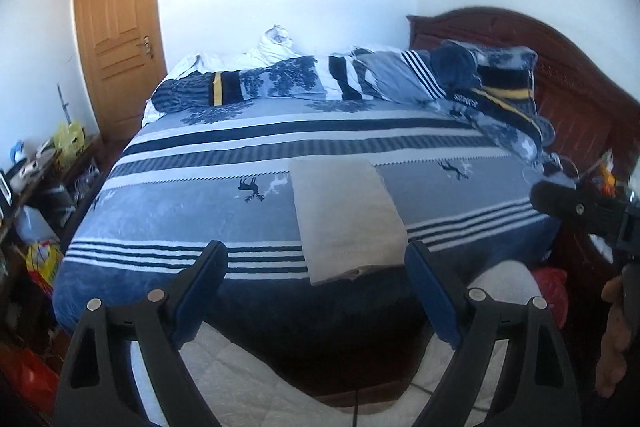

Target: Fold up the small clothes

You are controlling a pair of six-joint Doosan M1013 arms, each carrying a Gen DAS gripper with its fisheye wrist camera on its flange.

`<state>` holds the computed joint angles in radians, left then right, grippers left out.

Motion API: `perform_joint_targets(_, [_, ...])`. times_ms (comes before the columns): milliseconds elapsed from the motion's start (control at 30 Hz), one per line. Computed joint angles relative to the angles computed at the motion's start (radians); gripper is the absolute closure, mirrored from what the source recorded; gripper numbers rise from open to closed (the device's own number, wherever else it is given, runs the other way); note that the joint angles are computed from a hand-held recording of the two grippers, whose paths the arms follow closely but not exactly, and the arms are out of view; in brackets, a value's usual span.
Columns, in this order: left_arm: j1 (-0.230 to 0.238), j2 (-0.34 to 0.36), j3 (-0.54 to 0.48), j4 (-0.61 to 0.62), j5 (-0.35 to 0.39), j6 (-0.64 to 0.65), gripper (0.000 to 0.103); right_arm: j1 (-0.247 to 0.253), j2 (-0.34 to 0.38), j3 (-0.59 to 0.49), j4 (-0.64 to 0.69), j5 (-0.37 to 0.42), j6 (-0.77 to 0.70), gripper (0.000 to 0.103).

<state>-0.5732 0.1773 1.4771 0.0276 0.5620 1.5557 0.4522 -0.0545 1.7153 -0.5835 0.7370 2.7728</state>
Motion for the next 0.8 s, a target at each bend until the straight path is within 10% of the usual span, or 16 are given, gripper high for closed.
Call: perform_joint_targets(800, [-0.022, -0.003, 0.009, 0.108, 0.008, -0.094, 0.009, 0.011, 0.009, -0.001, -0.016, 0.013, -0.004, 0.006])
